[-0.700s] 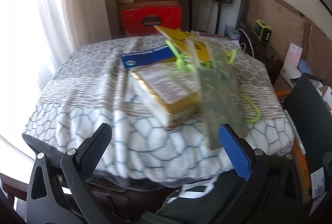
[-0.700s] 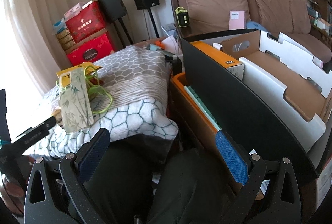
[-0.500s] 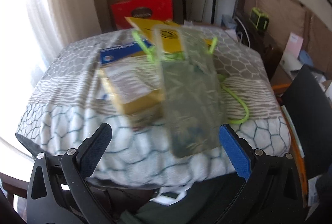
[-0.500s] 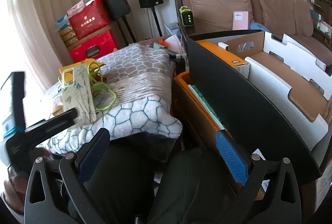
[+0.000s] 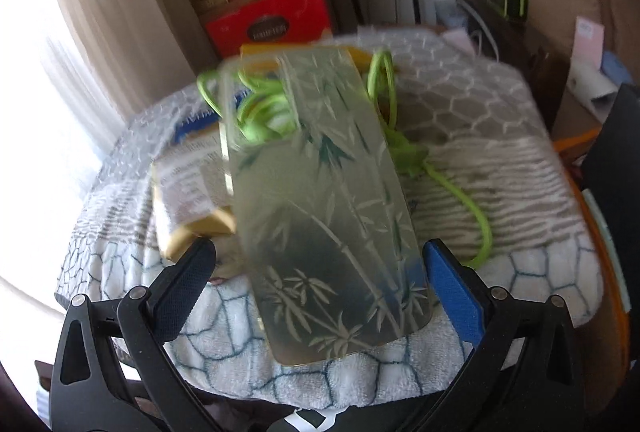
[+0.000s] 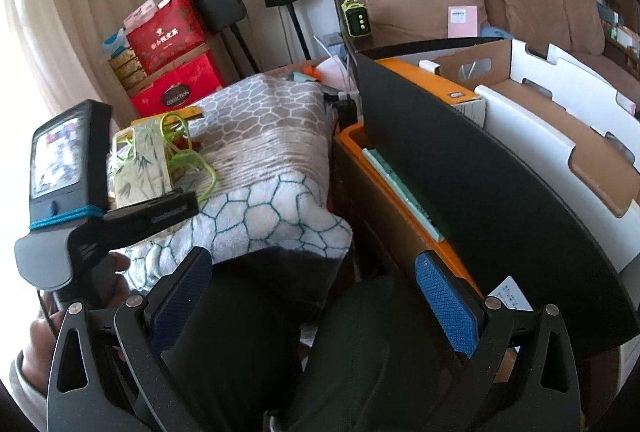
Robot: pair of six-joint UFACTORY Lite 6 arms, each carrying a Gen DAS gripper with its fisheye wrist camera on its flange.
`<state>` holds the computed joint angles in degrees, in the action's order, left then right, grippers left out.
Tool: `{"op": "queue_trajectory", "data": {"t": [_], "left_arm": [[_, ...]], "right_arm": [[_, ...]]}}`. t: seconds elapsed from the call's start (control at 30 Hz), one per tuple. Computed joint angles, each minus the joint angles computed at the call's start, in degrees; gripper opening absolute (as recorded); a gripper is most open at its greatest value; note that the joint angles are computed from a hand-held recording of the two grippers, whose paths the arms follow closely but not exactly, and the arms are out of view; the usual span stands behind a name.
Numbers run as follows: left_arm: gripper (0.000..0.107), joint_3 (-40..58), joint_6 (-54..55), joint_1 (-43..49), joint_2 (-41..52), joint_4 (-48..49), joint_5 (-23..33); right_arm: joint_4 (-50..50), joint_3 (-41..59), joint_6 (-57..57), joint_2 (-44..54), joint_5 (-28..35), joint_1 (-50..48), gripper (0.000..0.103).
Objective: Organize objects
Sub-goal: 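Grasp the clear bamboo-printed phone case with the left gripper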
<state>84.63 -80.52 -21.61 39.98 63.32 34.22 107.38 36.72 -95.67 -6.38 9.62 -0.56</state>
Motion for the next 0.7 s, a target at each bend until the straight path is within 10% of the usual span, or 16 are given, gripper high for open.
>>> {"op": "queue_trajectory", "data": {"t": [0.4,0.7], "left_arm": [[0.103,-8.4,5.3,10.6,-4.9,-9.7,-22.1],[0.103,-9.3,7.7,11.0,-5.1,-9.1,-22.5]], "right_arm": [[9.7,-1.5,-8.6,0.7,1.5,0.4,0.102],[5.3,-3.3,-3.7,-1.7,3.8,-2.7,0.102]]}}
